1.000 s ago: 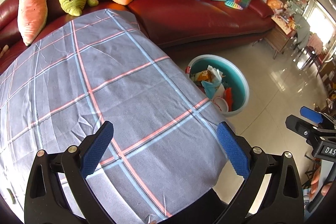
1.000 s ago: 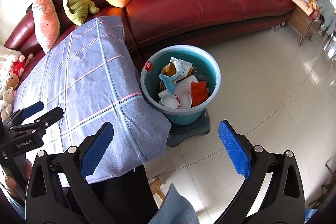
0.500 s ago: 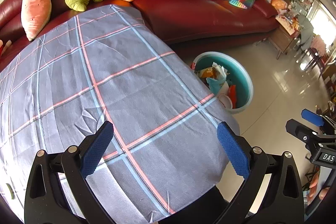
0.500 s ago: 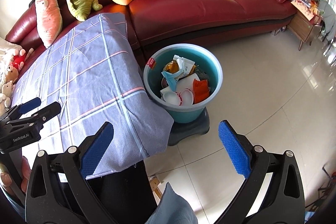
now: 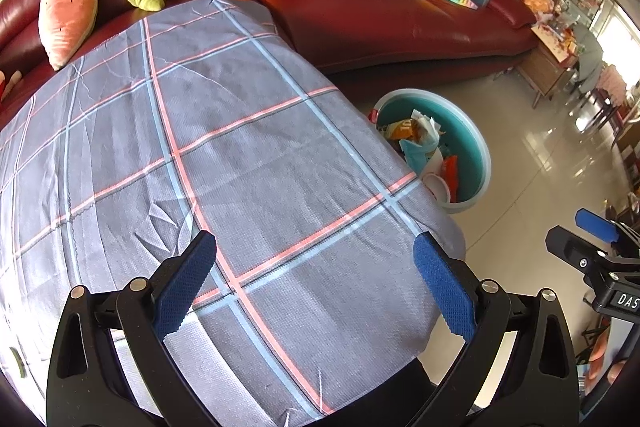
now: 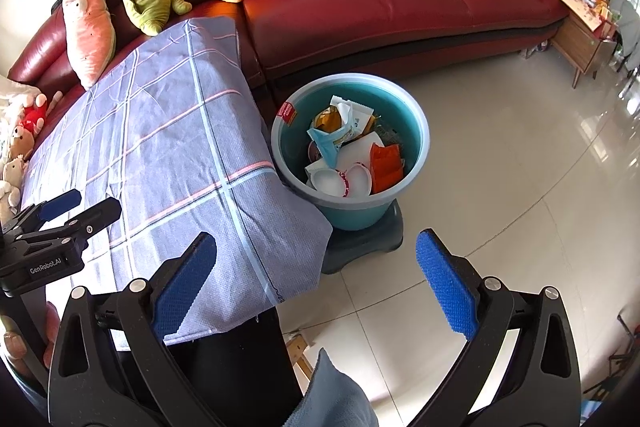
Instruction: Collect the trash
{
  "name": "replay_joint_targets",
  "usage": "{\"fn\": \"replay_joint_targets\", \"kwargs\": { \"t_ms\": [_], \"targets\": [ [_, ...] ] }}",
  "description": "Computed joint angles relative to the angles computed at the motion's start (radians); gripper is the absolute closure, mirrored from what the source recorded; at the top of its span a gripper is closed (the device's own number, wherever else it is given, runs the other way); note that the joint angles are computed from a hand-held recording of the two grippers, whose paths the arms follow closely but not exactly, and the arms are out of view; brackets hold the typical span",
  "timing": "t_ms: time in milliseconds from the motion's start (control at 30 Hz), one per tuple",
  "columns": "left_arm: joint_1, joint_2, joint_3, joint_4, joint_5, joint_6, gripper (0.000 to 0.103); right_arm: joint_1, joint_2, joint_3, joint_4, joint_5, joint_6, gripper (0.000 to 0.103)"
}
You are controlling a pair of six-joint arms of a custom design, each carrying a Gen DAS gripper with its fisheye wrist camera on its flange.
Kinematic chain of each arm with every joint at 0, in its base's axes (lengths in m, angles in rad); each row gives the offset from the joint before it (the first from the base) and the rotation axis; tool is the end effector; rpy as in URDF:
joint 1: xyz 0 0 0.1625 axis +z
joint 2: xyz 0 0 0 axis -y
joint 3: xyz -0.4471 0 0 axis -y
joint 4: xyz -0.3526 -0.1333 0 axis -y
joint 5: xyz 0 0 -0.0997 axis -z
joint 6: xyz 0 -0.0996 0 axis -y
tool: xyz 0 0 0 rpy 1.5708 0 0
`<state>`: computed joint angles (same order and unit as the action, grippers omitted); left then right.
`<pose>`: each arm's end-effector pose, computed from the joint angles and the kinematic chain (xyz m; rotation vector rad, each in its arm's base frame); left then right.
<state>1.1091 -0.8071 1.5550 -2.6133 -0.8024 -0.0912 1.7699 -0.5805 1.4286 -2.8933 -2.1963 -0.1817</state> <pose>-0.1233 -0.7025 0.2060 0.3019 2.3963 -0.6102 0.2184 -0.7033 0.1170 0.2766 -2.4505 0.6013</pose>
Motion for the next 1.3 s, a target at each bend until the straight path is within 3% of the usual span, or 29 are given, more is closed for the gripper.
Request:
{"fn": "replay_joint_targets", "kwargs": {
  "t_ms": [500, 1300],
  "targets": [
    [0.007, 0.031, 0.015, -0.050, 0.058, 0.018, 0.004, -0.014, 0.036, -0.037, 0.016, -0.033, 0.000, 0.007],
    [0.040, 0.086, -0.040, -0.015, 0.087, 0.015, 0.004, -0.036, 0.108, -0.120, 0.025, -0.081, -0.017, 0.007]
  ]
}}
